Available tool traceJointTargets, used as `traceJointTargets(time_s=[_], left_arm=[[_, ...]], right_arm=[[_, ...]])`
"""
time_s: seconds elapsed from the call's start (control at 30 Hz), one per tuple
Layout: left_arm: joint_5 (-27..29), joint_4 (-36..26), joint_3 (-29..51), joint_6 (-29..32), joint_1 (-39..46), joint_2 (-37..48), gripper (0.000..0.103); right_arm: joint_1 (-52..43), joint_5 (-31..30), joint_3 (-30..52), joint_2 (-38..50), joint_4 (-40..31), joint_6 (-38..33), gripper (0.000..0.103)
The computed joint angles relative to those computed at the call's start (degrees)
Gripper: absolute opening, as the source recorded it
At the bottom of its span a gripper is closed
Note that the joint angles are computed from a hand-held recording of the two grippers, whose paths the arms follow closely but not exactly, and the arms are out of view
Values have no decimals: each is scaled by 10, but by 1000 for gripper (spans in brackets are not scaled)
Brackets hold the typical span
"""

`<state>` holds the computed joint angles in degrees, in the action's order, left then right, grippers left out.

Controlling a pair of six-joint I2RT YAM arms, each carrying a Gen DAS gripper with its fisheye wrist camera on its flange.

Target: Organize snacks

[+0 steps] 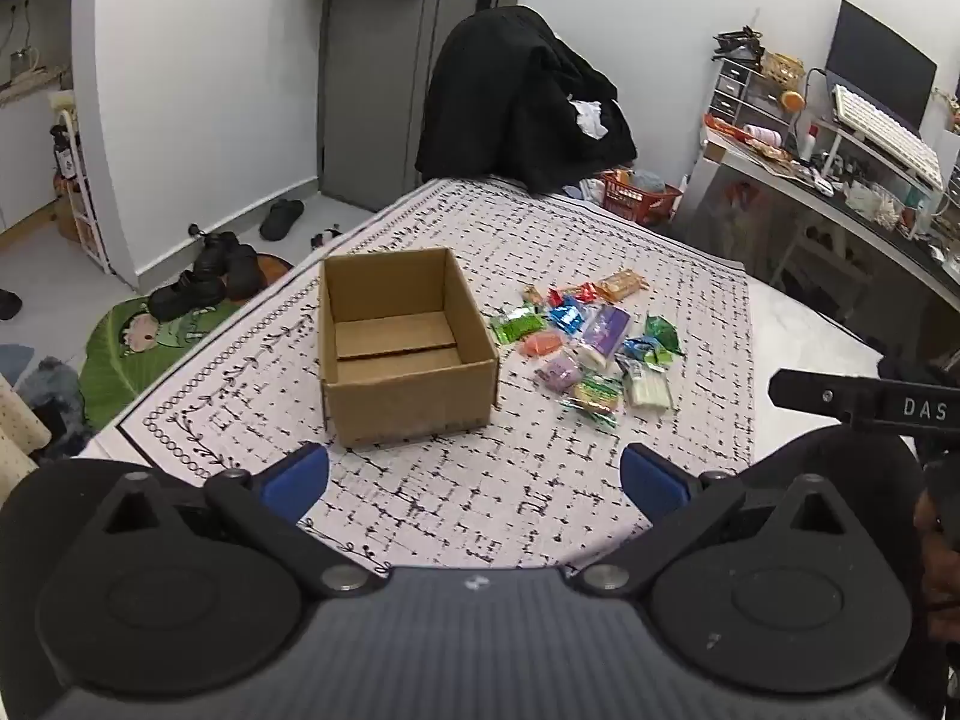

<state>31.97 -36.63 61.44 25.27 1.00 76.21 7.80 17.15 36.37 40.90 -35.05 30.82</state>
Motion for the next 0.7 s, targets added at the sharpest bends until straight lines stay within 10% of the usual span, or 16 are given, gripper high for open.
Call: traceJointTargets(time_s=[0.7], left_arm=[[5, -30, 20, 0, 1, 12, 103]], right_arm=[[-19, -17, -5, -10, -3, -17, 103]])
